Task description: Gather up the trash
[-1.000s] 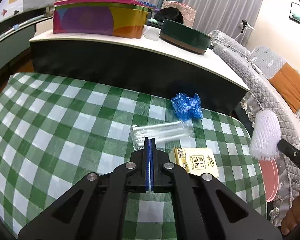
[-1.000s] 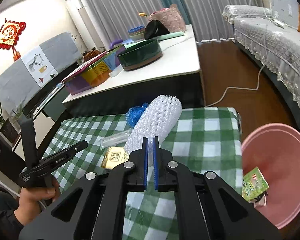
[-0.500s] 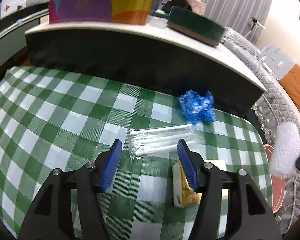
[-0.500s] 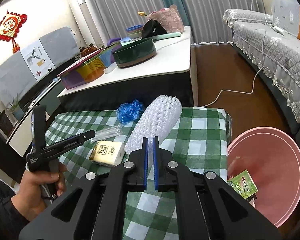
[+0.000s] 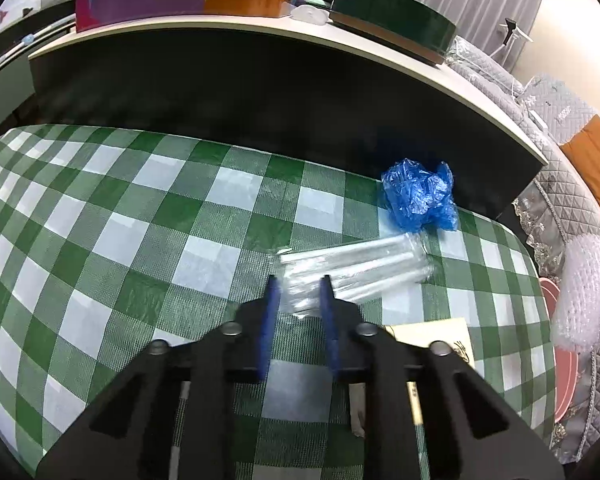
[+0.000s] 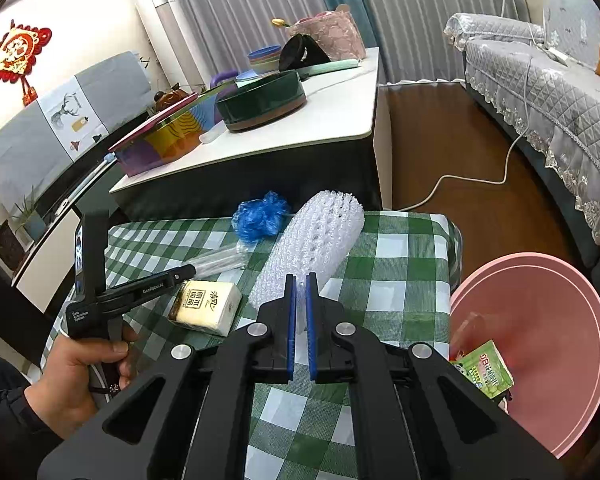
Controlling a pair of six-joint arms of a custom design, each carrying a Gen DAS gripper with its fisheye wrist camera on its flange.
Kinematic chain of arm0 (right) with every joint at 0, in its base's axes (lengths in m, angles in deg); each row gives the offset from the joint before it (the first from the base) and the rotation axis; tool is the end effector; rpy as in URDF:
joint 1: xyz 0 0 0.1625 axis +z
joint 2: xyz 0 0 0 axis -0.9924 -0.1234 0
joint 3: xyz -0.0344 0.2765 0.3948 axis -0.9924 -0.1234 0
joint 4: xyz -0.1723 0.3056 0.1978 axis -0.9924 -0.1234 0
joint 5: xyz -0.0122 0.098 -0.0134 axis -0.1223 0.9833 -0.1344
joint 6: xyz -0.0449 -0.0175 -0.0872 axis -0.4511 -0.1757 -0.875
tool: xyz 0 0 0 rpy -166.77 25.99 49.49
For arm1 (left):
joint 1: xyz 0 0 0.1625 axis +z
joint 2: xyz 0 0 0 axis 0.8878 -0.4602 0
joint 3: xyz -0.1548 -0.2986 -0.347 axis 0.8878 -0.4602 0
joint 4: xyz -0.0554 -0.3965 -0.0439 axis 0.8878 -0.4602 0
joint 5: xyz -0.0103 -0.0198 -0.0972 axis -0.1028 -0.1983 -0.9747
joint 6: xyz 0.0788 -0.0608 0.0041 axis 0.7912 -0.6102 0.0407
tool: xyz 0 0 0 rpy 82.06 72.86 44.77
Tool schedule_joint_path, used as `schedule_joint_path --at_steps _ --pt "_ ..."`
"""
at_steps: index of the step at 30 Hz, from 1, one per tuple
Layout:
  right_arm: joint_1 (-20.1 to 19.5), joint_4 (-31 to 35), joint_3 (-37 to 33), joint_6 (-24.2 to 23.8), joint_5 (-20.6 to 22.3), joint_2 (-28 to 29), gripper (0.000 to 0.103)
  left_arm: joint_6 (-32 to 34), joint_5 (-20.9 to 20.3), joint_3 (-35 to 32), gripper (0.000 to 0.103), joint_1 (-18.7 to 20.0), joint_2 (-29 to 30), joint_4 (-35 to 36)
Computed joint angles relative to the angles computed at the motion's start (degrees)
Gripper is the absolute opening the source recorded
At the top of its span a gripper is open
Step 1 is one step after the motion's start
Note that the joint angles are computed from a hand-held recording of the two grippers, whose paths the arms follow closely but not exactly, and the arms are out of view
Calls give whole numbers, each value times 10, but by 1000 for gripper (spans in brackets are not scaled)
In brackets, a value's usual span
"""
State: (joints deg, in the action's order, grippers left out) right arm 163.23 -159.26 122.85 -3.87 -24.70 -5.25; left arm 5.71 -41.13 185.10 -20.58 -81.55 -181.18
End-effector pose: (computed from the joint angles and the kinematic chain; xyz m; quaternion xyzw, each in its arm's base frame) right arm 0.0690 -0.4221 0.1750 0.2991 -0.9081 0.2716 0.1099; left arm -0.1221 -0.4048 0.0377 -0.0525 0.8672 -0.3890 0.3065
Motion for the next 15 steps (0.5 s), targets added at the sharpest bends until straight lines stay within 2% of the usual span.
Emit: schedule_joint_path --at_steps 4,9,15 --pt "3 -7 5 0 1 -3 5 1 6 12 3 -18 3 -13" --pt "6 -13 14 -1 1 -11 5 4 19 29 2 -48 3 -33" --pt "12 -18 26 0 4 -31 5 -33 48 50 2 -99 -13 2"
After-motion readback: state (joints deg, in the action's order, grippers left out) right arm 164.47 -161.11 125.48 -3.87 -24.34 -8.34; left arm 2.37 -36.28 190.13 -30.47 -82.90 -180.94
